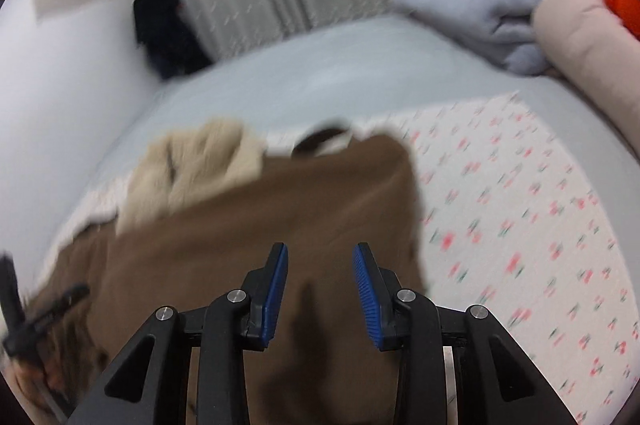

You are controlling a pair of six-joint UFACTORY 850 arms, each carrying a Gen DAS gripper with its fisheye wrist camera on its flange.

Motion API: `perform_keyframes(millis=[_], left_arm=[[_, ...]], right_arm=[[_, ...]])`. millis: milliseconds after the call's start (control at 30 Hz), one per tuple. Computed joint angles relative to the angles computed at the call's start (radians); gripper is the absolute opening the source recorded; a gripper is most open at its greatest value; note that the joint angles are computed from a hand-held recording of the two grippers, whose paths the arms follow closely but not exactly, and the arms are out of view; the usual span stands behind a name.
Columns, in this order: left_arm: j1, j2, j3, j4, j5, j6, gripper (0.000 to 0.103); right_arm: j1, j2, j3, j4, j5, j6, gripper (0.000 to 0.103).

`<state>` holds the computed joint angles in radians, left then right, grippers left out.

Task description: Fold large clothes

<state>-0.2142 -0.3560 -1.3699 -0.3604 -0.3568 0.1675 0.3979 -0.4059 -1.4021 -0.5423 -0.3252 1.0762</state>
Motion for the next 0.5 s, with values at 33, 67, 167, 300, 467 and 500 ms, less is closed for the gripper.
perform_keyframes(millis=[33,67,167,300,467,500], left_arm=[[-0.006,-0.014,-0.008,0.049,-0.011,-0.048,0.047],[-0.007,-0.011,-0.009,0.059,-0.01,-0.061,0.047],[0.003,0.014,-0.017,0.079,-0.05,-0.118,0.056],[0.028,0.127,0.079,0.131,-0.013,-0.184,0.082],[0.079,0.206,0.135,0.285,-0.105,-0.364,0.085],[0.096,0.23,0.156,0.309,-0.115,-0.4,0.087]], right_arm=[[0.008,-0.045,-0.037,0.043,-0.071,-0.059,0.036],[0.013,-0.064,-0.05,0.044,-0.101,-0.076,0.036],[0.02,-0.036,-0.047,0.059,-0.111,-0.078,0.04],[0.043,0.045,0.004,0.064,-0.077,-0.07,0.066],[0.086,0.131,0.051,0.148,-0.077,-0.127,0.076],[0.096,0.145,0.057,0.151,-0.08,-0.121,0.078]])
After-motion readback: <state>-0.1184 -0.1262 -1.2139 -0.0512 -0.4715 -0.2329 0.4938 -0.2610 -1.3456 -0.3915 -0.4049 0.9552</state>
